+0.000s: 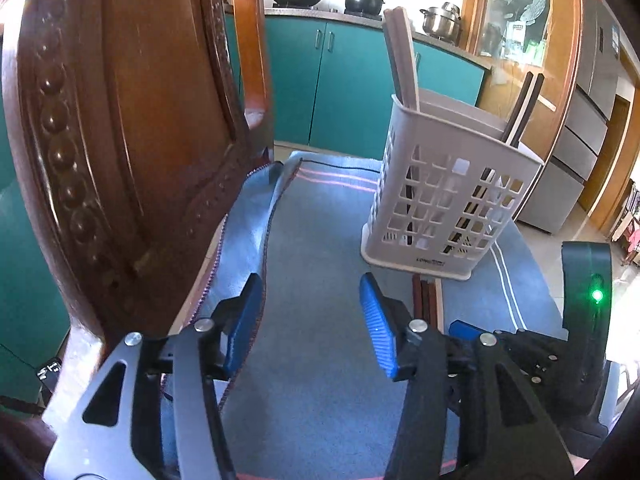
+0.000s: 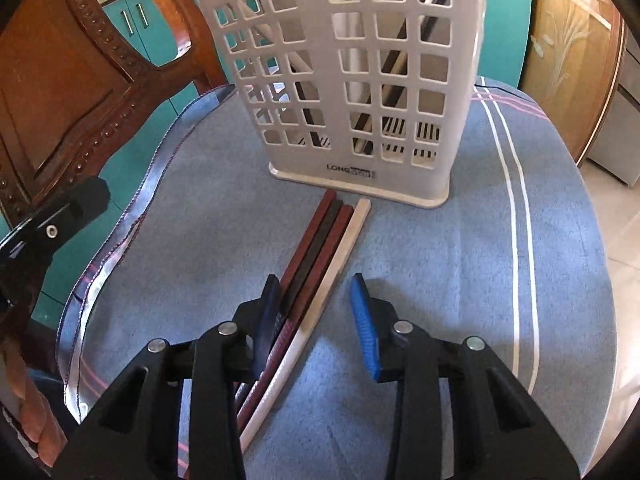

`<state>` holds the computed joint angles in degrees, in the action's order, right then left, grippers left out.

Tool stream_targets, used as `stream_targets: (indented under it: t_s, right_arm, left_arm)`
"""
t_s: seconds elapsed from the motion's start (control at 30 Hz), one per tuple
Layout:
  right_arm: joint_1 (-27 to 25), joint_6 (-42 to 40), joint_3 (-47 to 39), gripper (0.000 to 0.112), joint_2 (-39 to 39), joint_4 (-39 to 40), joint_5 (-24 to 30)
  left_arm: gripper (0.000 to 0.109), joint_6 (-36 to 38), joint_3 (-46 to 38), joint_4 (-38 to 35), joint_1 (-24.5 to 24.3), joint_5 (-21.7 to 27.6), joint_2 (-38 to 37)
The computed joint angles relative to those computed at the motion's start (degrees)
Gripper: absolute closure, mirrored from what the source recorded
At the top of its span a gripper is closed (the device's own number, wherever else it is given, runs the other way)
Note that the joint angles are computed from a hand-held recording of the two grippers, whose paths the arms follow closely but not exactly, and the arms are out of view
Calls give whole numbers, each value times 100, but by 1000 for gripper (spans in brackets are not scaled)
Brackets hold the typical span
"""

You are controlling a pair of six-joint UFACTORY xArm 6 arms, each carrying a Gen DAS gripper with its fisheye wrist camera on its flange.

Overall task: Organize utensils
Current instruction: 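Move both open grippers back toward the remaining dark brown chopsticks, then close the right gripper on a dark brown chopstick and lift it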

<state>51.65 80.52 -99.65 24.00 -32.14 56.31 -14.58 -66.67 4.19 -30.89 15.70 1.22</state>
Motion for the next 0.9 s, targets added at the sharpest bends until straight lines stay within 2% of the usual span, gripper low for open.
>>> stream_targets:
  t_s: [0.23, 0.33, 0.43, 0.47, 0.5, 0.7, 0.83, 0.9]
  right_arm:
    - [53, -51, -338, 75, 186, 81, 308]
    - [56, -239, -589, 67, 379, 103, 411]
    - [201, -654, -1332, 67, 861, -56, 1090]
    - [209, -652, -1359, 68, 883, -91, 1133]
    - [207, -621, -1343, 76, 874, -99, 1116]
    - [106, -159, -651, 87, 431, 34, 633]
    - [38, 270, -37, 88, 39, 115, 154]
    - [-29, 513, 363, 88, -201, 171, -248]
  left_arm:
    - [50, 14, 52, -1, -45, 45, -13]
    - [47, 117, 23, -14, -60, 204, 26]
    - [47, 162, -4, 25, -82, 353, 73]
    - [47, 153, -8, 53, -83, 384, 77]
    - [47, 164, -6, 43, -85, 399, 76]
    - [46, 221, 6, -10, -87, 423, 82]
    - [45, 309, -16, -115, -89, 472, 99]
    - [45, 321, -21, -130, -95, 477, 103]
